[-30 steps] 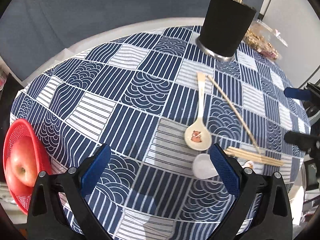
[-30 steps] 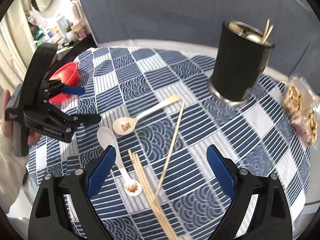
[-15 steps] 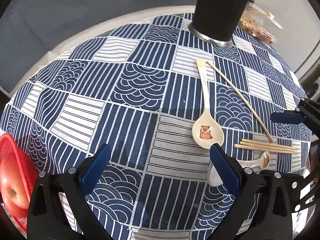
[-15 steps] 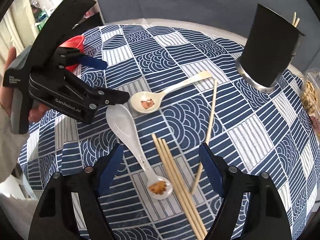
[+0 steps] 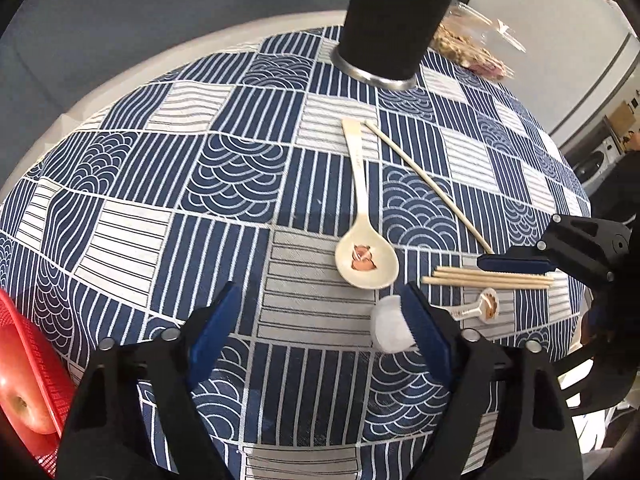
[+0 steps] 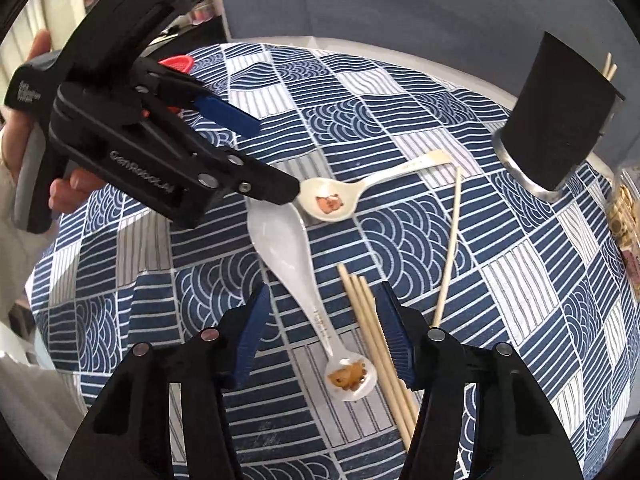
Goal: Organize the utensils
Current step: 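Grasp the large white spoon by its handle with the right tool, then carry the white spoon with the right tool and drop it into the black holder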
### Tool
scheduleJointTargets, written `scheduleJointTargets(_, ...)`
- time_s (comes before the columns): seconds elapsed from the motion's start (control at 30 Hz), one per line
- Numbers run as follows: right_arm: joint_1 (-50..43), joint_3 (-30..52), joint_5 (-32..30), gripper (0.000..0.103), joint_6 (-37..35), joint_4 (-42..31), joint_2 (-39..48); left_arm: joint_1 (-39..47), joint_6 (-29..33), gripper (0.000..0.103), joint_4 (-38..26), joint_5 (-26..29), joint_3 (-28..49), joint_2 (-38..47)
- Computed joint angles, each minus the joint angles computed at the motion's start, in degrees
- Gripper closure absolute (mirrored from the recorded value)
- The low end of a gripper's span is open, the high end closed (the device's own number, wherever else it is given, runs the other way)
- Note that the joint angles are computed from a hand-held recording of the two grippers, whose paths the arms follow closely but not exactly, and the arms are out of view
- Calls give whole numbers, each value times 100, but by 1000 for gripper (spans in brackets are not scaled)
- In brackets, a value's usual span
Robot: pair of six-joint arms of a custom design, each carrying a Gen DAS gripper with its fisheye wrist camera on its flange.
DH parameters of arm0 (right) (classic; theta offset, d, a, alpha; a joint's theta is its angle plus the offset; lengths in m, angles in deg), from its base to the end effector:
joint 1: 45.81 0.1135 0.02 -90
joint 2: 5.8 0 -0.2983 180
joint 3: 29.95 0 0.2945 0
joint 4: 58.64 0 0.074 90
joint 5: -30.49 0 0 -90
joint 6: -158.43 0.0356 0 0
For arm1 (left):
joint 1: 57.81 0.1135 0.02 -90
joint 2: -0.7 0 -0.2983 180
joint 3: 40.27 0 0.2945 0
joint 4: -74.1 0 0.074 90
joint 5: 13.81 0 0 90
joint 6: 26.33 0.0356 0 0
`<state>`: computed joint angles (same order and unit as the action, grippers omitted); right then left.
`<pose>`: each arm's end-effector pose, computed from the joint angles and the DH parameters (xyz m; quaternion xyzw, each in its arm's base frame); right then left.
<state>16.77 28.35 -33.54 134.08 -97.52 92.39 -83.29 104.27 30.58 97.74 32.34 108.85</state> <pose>0.1562 0.2672 0.1159 0.0480 0.9688 -0.0118 0.2428 0.3310 -0.1722 0.1206 0.5481 0.8100 -0.1722 0.1173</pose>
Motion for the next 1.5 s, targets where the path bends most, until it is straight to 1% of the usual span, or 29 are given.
scheduleJointTargets(0.1, 7, 9, -79, 54, -75, 26, 81, -25, 209, 30, -116, 0, -69, -50)
scheduleJointTargets(0.13, 0, 1, -113, 57, -98, 48, 101, -26, 297, 35, -187, 23, -90, -59)
scheduleJointTargets(0.17, 3, -6, -132, 57, -109, 57, 118, -35, 376, 43, -276, 41, -82, -40)
scheduleJointTargets(0.2, 2, 3, -129, 57, -124, 45, 148, -59, 461, 47, -377, 53, -78, -7)
scheduleJointTargets(0.23, 4, 2, -118, 57, -138, 55, 159, -93, 508, 59, -399, 30, -92, 17)
scheduleJointTargets(0.27, -2, -14, -121, 57, -153, 87, 154, -144, 580, 78, -398, -20, -147, 21)
scheduleJointTargets(0.3, -5, -24, -107, 57, -176, 122, 146, -173, 632, 88, -403, -32, -179, 30)
scheduleJointTargets(0.43, -63, 61, -160, 57, -425, 184, 240, -201, 728, 95, -389, 120, -309, -65)
scheduleJointTargets(0.47, -77, 119, -165, 57, -547, 165, 286, -201, 719, 95, -398, 140, -302, -77)
scheduleJointTargets(0.53, -124, 163, -249, 68, -710, 205, 323, -217, 700, 95, -371, 119, -308, -131)
scheduleJointTargets(0.6, -174, 199, -371, 76, -820, 246, 384, -197, 725, 96, -461, 189, -257, -156)
scheduleJointTargets(0.67, -190, 242, -431, 83, -807, 204, 463, -166, 774, 97, -617, 272, -189, -181)
scheduleJointTargets(0.7, -208, 189, -505, 86, -792, 311, 448, -165, 783, 97, -621, 287, -203, -222)
scheduleJointTargets(0.8, -180, 77, -595, 86, -685, 456, 335, -160, 824, 97, -714, 290, -180, -262)
scheduleJointTargets(0.93, -149, 19, -604, 87, -552, 436, 178, -176, 879, 97, -783, 339, -248, -458)
scheduleJointTargets(1.07, -91, 34, -469, 87, -426, 157, -66, -276, 865, 97, -834, 351, -268, -706)
scheduleJointTargets(1.2, -22, -7, -259, 87, -304, -199, -497, -389, 760, 97, -921, 385, -234, -962)
scheduleJointTargets(1.37, 21, 26, -61, 87, -371, -721, -953, -649, 497, 97, -1029, 297, -200, -1417)
scheduleJointTargets(1.5, 121, 0, 220, 87, -419, -1189, -1493, -864, 236, 97, -1147, 194, -84, -1740)
